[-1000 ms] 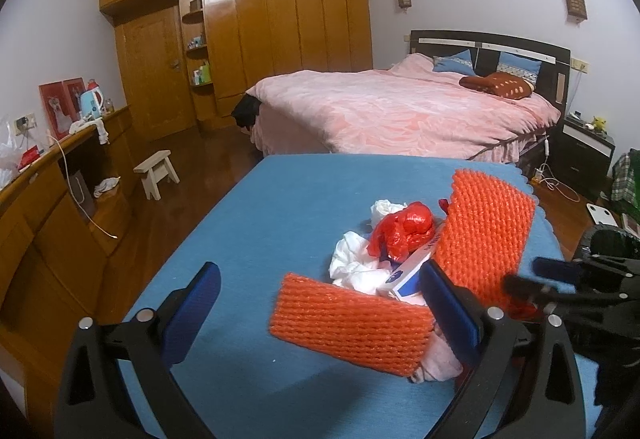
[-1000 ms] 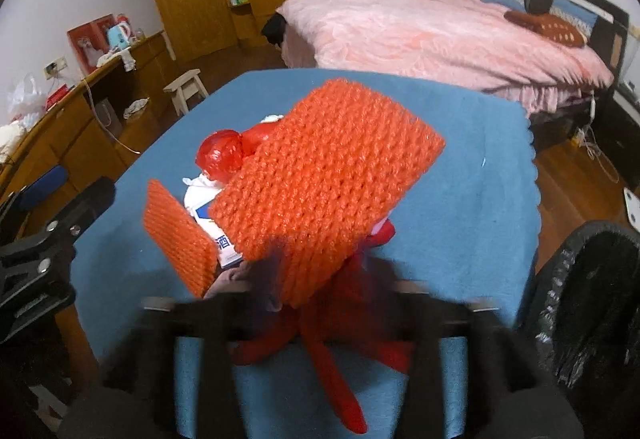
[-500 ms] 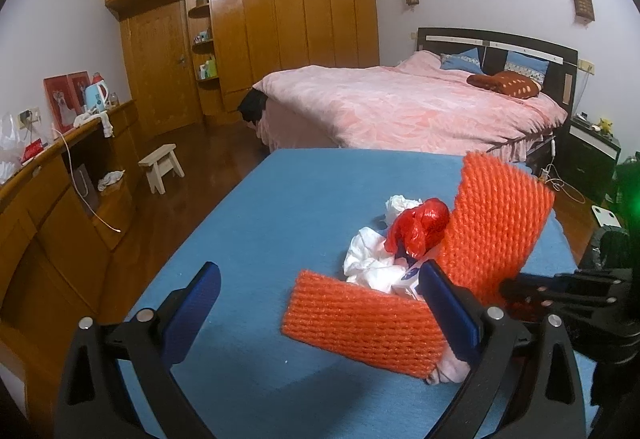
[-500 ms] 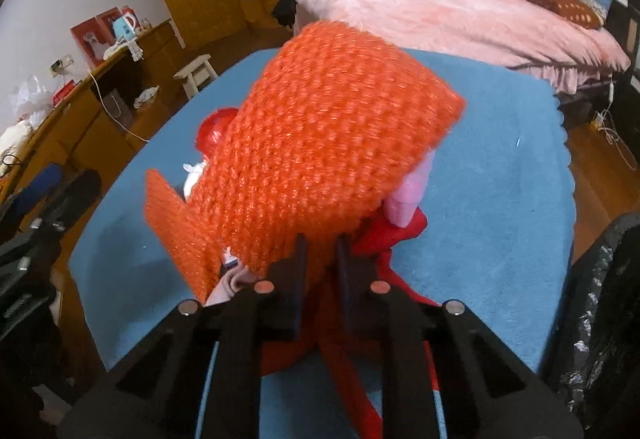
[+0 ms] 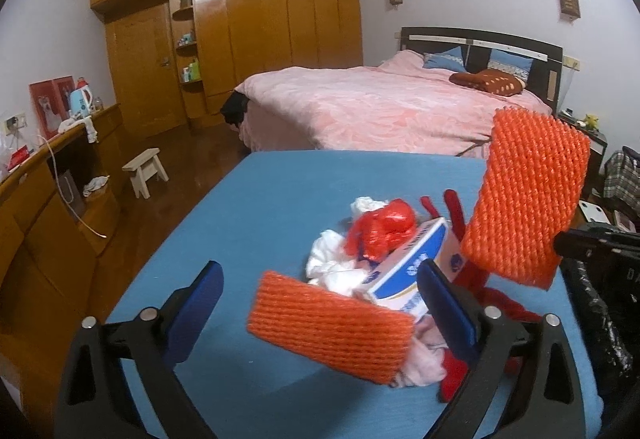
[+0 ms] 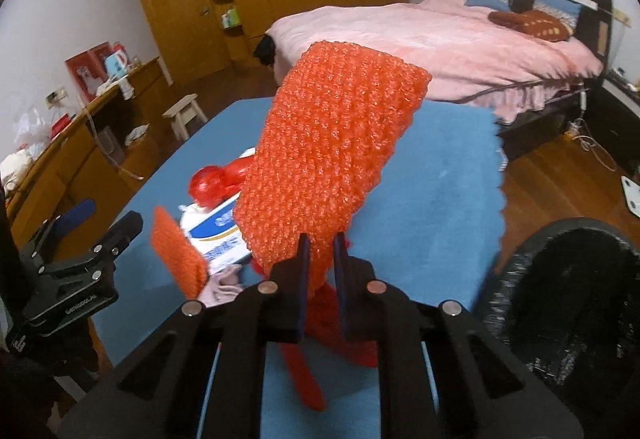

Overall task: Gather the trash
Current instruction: 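Grasp the red plastic bag with the left gripper while the right gripper lifts the mesh sleeve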

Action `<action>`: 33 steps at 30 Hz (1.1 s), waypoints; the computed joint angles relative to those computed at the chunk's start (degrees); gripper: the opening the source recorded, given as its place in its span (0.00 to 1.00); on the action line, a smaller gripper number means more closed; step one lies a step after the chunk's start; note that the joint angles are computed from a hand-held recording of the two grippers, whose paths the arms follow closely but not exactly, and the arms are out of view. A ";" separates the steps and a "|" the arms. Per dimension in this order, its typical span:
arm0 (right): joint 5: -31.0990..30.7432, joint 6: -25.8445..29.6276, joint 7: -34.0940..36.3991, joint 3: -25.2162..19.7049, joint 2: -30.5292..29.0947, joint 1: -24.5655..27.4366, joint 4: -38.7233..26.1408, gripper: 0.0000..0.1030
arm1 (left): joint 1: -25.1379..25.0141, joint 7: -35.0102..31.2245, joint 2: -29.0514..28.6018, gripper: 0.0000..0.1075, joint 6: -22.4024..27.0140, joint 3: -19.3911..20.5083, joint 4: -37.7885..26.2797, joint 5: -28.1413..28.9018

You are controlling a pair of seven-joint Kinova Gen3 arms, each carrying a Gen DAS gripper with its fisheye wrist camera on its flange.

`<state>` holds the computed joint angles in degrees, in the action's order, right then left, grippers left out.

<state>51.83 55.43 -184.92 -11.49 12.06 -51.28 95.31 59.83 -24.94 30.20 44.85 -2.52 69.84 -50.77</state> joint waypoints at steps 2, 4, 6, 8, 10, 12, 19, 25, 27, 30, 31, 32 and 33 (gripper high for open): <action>0.04 0.20 -0.95 0.19 -0.56 0.23 0.85 0.11 | -0.43 -0.79 0.66 0.84 -0.08 0.45 -1.10 0.64; -0.20 -0.08 -1.47 0.19 -0.64 0.83 1.38 0.11 | -0.86 -1.86 1.89 0.82 0.07 0.47 -3.12 1.43; -0.29 -0.19 -1.79 0.12 -0.25 1.08 1.36 0.11 | -1.50 -3.32 3.28 0.78 -0.01 0.34 -5.32 2.58; -0.60 -0.83 -1.47 0.33 0.23 1.56 1.15 0.11 | -2.50 -5.73 4.65 0.71 -0.14 0.47 -7.67 4.57; -0.89 -1.48 -0.86 0.66 0.79 1.91 0.58 0.11 | -3.28 -8.39 6.39 0.67 -0.04 0.34 -10.28 6.75; -1.22 -1.88 -0.05 1.00 1.05 2.14 0.14 0.11 | -4.04 -11.37 8.04 0.64 0.38 0.40 -13.01 9.09; -2.69 -3.32 2.01 2.12 1.77 2.84 -0.42 0.11 | -6.02 -20.60 12.26 0.56 0.98 0.58 -19.92 17.01; -4.45 -4.49 3.38 2.71 1.99 3.52 -0.49 0.11 | -8.83 -28.77 13.31 0.16 -0.25 2.78 -21.02 25.80; -4.62 -4.27 3.42 2.79 2.10 3.25 -0.56 0.11 | -7.86 -29.00 13.22 0.12 -0.82 1.36 -20.60 26.10; -4.52 -4.28 2.90 2.95 1.83 3.05 -0.39 0.11 | -6.71 -27.91 12.25 0.09 -2.54 -0.32 -18.80 25.92; -4.45 -4.36 2.71 2.99 1.68 3.08 -0.35 0.11 | -6.19 -27.05 11.84 0.09 -3.12 -1.00 -18.12 25.57; -4.22 -4.47 2.44 3.03 1.46 3.08 -0.25 0.11 | -5.87 -26.43 11.60 0.08 -3.46 -1.41 -17.94 25.26; -3.88 -4.36 2.14 3.01 1.22 3.00 -0.17 0.11 | -5.30 -25.38 11.02 0.08 -4.06 -2.11 -17.25 24.69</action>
<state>47.95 51.07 -182.78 -8.48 13.28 -48.28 95.13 54.53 -50.32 41.23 40.79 -4.63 52.59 -26.08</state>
